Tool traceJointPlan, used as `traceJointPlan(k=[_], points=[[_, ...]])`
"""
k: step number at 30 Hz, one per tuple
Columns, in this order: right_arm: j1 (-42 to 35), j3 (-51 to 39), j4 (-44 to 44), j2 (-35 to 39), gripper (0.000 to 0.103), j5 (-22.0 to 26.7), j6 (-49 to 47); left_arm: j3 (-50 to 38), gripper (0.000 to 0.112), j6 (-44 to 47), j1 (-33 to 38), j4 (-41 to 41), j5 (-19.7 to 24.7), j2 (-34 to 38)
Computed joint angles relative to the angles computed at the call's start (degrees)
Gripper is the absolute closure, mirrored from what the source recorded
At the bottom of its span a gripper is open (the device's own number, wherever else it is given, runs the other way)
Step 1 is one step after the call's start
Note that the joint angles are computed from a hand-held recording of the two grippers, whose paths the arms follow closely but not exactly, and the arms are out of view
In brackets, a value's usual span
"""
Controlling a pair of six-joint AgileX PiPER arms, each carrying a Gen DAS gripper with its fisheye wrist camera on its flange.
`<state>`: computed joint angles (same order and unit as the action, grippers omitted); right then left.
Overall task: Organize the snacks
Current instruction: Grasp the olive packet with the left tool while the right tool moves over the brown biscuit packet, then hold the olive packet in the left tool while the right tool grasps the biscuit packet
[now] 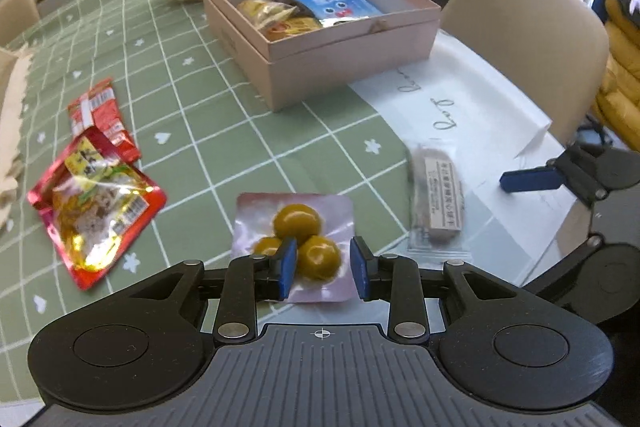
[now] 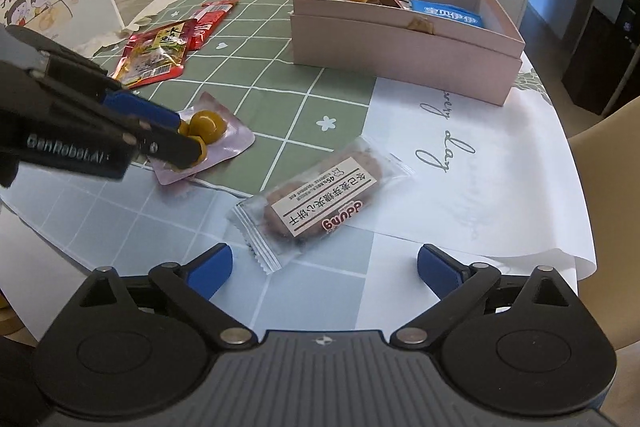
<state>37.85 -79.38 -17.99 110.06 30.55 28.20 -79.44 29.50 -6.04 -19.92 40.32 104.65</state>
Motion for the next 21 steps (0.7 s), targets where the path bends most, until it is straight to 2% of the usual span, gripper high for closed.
traceJointPlan(k=[4, 7, 11, 21], points=[[0.31, 0.75, -1.73, -0.12, 0.000, -0.65, 2.24, -0.20, 0.080, -5.76, 1.55, 1.64, -2.03, -0.04], [0.60, 1.24, -3.11, -0.20, 0.000, -1.15, 3.81, -2.51, 0.080, -7.51, 2.75, 3.39, -0.09, 1.79], [0.83, 1.80, -4.31, -0.35, 0.000, -1.79, 5.32, -1.53, 0.080, -4.15, 2.87, 2.86, -0.37, 1.62], [1.96, 2.49, -8.26, -0.51, 0.000, -1.83, 11.00, -3.96, 0.083, 3.79, 6.22, -6.44, 3.41, 4.02]])
